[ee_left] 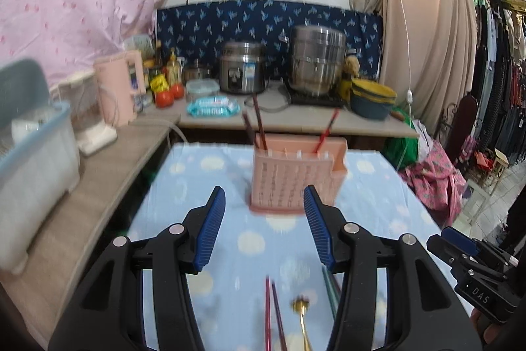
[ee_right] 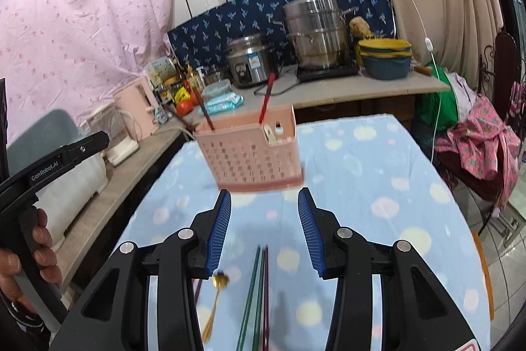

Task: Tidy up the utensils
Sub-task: 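Move both grippers back toward the remaining chopsticks on the cloth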

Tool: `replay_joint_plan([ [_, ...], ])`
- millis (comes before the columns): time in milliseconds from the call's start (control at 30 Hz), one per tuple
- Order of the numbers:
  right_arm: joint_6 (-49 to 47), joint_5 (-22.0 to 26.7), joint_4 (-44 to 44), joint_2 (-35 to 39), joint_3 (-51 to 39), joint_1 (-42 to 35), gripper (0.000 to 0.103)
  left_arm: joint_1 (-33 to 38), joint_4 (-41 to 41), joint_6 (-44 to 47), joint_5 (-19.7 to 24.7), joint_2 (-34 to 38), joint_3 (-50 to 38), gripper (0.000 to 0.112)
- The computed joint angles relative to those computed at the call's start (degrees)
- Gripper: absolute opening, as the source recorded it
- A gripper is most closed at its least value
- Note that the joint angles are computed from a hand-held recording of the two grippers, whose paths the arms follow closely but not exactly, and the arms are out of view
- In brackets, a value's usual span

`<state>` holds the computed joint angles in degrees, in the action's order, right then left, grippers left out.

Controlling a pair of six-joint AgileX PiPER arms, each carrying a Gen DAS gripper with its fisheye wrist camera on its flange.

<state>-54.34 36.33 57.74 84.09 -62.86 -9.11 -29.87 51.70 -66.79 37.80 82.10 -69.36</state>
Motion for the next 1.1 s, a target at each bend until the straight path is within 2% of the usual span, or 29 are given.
replay_joint_plan([
  [267,-5.14,-1.26,-0.39,-8.04,17.7,-2.32,0.042,-5.16,2.04,-10.78,-1.47,-5.53,16.96,0.047],
  [467,-6.86,-5.44,-1.04,-11.99,28.43,-1.83,0.042,-8.78,2.24,-17.77,-3.43,-5.84,25.56,0.047],
  [633,-6.89,-9.56,-2.09,-12.11,32.99,0.27,0.039,-11.5,4.25,-24.19,-4.12,-4.17,30.02,0.047],
  [800,-9.69,-11.02,-0.12,-11.2,35.54,0.99,0.026,-12.55,5.33,-28.38,-4.56,-3.38,32.59,0.047],
  [1100,-12.38,-12.96,3.09,-9.76,37.12,2.76,0.018,-12.86,5.34,-30.82,-5.95,-1.66,33.92,0.047],
])
